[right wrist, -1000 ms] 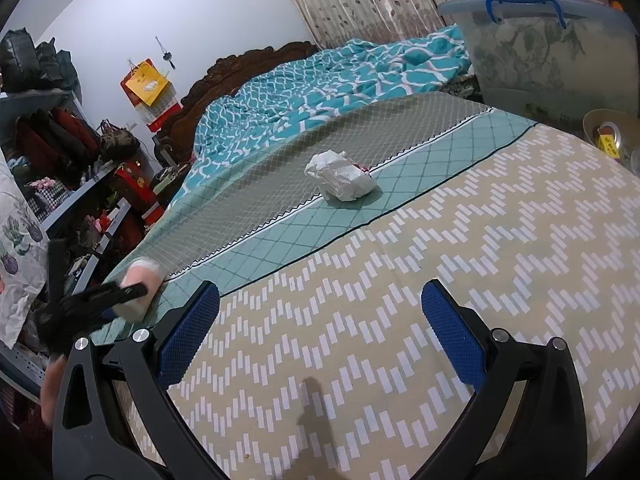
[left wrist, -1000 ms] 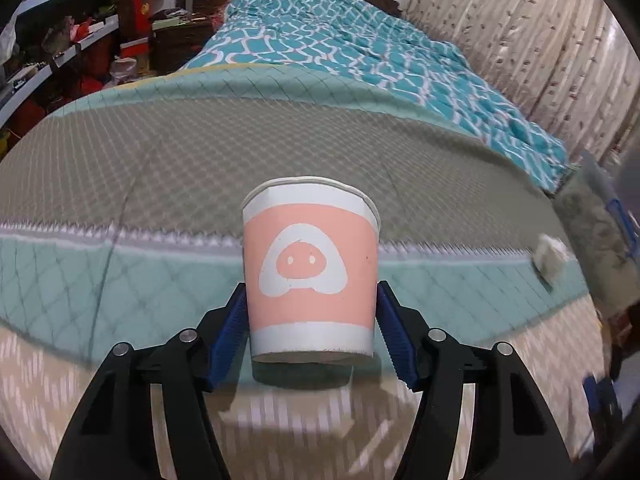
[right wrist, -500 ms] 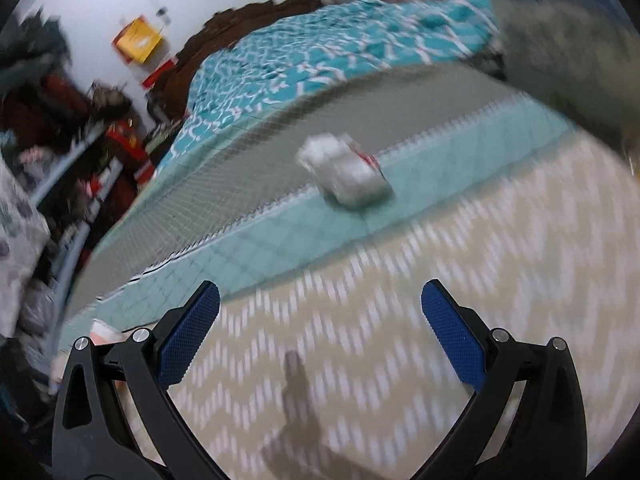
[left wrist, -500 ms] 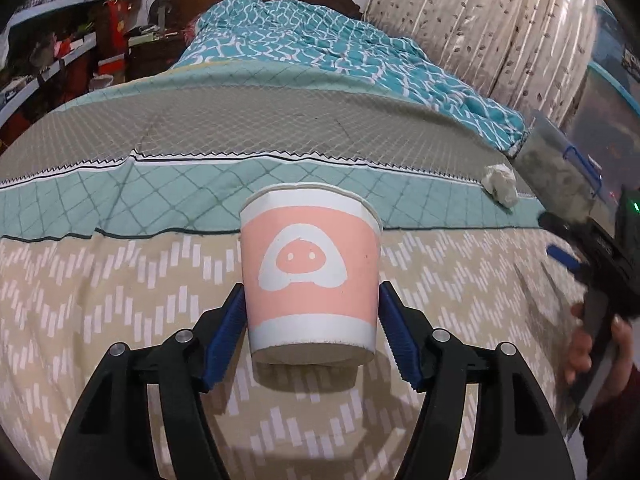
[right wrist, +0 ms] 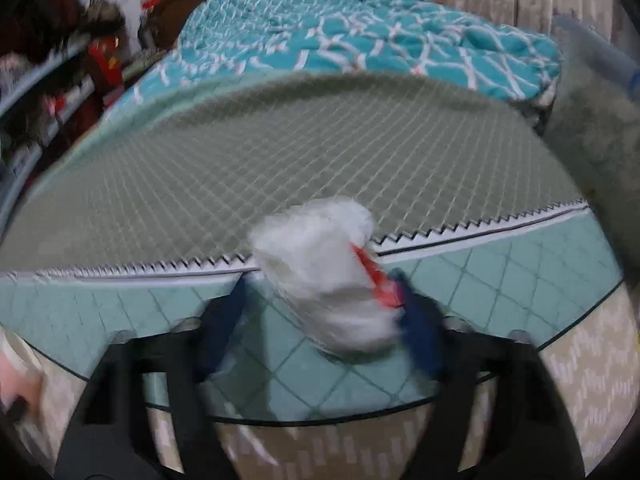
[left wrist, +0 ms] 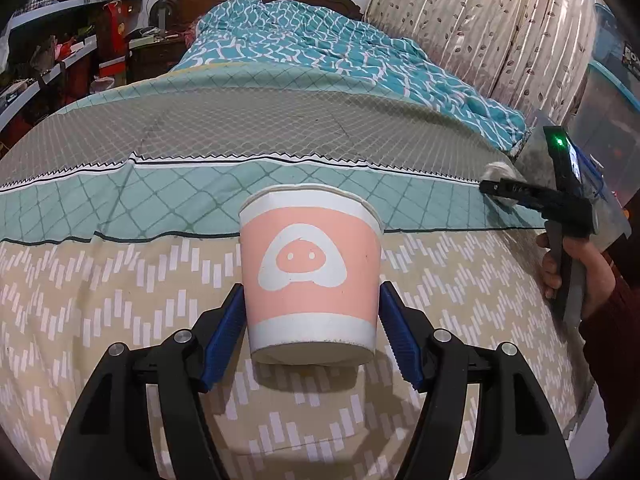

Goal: Collect trash

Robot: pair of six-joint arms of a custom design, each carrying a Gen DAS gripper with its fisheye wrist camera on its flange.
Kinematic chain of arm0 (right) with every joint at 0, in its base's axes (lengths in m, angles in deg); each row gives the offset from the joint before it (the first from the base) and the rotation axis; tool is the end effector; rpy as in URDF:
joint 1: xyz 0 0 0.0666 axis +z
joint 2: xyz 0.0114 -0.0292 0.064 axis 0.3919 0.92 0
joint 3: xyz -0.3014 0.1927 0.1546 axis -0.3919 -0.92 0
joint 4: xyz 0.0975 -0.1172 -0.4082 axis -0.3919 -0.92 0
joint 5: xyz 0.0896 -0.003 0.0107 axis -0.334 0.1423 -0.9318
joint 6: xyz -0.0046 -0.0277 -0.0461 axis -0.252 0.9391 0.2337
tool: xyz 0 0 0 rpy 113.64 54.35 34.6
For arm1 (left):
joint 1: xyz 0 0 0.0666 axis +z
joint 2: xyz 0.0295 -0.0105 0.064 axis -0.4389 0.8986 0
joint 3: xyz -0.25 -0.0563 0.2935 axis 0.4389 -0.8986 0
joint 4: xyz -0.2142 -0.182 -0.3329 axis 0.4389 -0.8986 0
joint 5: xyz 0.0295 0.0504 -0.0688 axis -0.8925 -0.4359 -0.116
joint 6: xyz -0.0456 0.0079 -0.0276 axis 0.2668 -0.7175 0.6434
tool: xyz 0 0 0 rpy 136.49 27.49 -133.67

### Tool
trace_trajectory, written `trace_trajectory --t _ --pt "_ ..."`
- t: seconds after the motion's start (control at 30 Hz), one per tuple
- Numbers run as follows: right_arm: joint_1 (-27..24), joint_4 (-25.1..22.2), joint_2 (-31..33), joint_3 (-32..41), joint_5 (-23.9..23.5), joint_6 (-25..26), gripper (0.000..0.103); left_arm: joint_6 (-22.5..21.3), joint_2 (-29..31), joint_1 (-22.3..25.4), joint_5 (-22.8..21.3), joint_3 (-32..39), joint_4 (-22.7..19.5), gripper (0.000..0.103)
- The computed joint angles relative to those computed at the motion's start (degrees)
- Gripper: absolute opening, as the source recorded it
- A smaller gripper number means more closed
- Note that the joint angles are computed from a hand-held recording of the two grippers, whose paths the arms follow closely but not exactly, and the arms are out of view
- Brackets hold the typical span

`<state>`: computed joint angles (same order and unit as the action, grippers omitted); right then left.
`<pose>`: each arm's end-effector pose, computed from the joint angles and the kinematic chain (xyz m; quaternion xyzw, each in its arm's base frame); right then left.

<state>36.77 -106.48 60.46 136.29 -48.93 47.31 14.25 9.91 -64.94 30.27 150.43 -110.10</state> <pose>0.4655 0.1123 0.4589 -0.0886 0.9411 0.0381 0.3240 0.2510 -0.1880 0.4605 -0.0837 0.9324 -0.0839 0.3415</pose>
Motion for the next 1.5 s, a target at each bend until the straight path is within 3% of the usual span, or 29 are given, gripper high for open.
trace_trajectory --t 0.23,0.37,0.53,0.67,0.8,0.87,0.97,1.13,1.33,1.5 --pt "2.5 0.1 -7.7 -6.9 -2.8 1.3 0.042 0.1 0.0 -0.1 0.0 0.1 0.1 0.063" --pt "4.4 -1.7 -15.2 -12.4 -6.6 2.0 0.042 -0.4 0.3 -0.1 0.1 0.3 0.2 0.063" --pt "6.9 -4.3 -23.3 -17.7 -7.2 1.9 0.042 -1.4 0.1 -0.5 0.5 0.1 0.3 0.063" --pt "7.8 -5.8 -29.2 -21.2 -4.3 1.8 0.042 -4.2 -0.4 -0.9 4.0 -0.5 2.1 0.064" --pt "5.8 -7.1 -31.8 -22.4 -6.9 0.2 0.043 -7.5 -0.2 -2.2 7.2 -0.6 3.3 0.064" --pt "5.6 -7.0 -33.0 -23.2 -7.4 -0.7 0.045 -9.3 0.2 -3.2 8.4 -0.5 3.9 0.064" --pt "6.7 -7.1 -33.8 -23.7 -6.0 -1.2 0.052 -11.1 1.5 -5.7 5.9 0.4 3.0 0.066" --pt "7.6 -6.2 -34.7 -24.0 -4.9 -1.7 0.080 -10.5 3.5 -6.5 3.6 1.6 0.8 0.072" --pt "5.5 -6.6 -36.1 -24.6 -7.9 -2.0 0.087 -8.3 -2.6 -4.1 6.0 -2.0 6.0 0.091" --pt "3.5 -6.4 -36.3 -24.8 -10.6 -2.7 0.088 -3.0 -5.6 -0.3 11.1 -3.9 7.4 0.091"
